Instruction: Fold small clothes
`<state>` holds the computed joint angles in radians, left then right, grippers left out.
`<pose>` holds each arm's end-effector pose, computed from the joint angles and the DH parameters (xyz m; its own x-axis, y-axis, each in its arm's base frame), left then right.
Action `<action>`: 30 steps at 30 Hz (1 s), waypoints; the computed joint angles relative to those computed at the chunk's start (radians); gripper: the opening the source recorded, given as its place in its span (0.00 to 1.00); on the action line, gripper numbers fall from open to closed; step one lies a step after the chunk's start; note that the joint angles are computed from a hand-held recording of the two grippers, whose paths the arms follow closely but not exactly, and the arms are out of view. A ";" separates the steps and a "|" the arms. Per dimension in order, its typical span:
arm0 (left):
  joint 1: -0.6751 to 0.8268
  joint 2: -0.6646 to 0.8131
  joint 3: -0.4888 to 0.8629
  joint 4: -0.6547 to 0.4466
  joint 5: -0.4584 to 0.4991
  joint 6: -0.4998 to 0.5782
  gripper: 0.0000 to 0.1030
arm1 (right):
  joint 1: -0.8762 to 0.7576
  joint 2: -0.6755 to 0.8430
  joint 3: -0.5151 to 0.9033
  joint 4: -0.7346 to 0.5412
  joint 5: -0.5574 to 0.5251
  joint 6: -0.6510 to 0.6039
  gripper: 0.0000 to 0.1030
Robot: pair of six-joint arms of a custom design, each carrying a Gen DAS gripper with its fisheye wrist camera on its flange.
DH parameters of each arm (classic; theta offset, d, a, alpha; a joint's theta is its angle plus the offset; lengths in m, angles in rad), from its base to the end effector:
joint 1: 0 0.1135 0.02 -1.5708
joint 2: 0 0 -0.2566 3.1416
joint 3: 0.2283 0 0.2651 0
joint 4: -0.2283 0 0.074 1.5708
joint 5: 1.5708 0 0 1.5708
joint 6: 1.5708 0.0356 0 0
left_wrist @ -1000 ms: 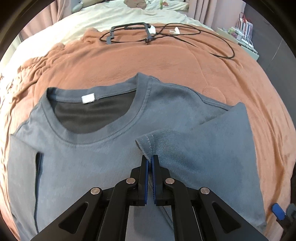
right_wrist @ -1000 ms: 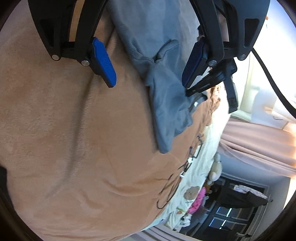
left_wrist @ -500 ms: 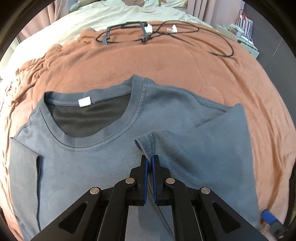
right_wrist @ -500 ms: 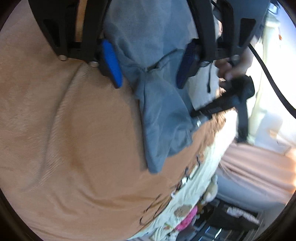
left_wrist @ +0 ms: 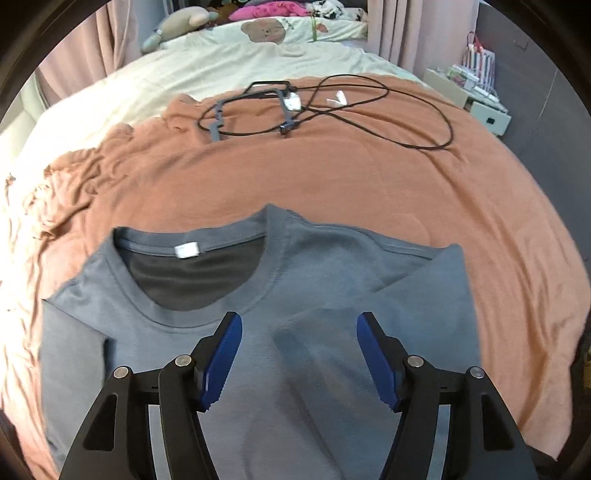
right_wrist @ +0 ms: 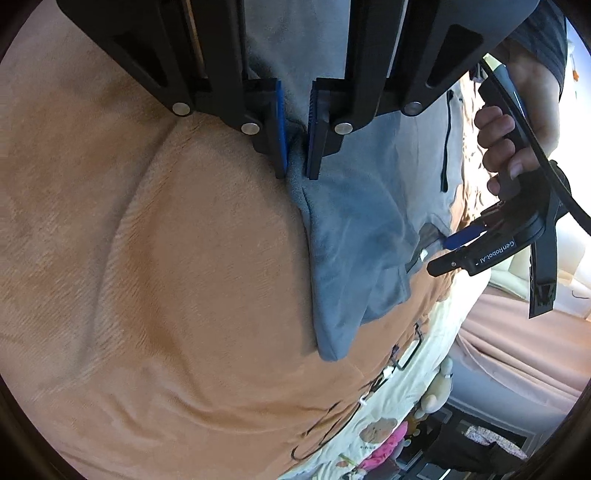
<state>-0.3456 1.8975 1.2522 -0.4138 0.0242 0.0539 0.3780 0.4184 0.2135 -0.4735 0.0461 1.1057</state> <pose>0.3745 -0.1358 0.1536 -0.8003 0.3454 -0.4901 0.3935 0.9193 0.0053 0.1269 0.0486 0.1552 -0.5613 0.7378 -0.3750 0.3709 0.6293 0.6829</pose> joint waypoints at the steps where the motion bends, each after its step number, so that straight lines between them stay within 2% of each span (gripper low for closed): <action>1: -0.004 -0.001 -0.002 0.005 0.005 -0.001 0.61 | 0.007 0.003 -0.002 0.005 0.009 0.012 0.05; 8: -0.093 0.053 0.033 0.016 0.057 -0.007 0.33 | -0.045 -0.097 -0.039 -0.037 -0.054 0.030 0.05; 13: -0.163 0.145 0.102 0.016 0.055 -0.012 0.21 | -0.058 -0.111 -0.051 -0.034 -0.071 0.036 0.05; 21: -0.210 0.262 0.188 0.015 0.074 -0.021 0.17 | -0.111 -0.200 -0.072 -0.085 -0.122 0.049 0.05; 27: -0.232 0.337 0.255 0.036 0.105 -0.039 0.12 | -0.194 -0.292 -0.099 -0.140 -0.200 0.035 0.05; 30: -0.240 0.382 0.314 0.031 0.114 -0.053 0.08 | -0.233 -0.310 -0.109 -0.154 -0.226 0.022 0.04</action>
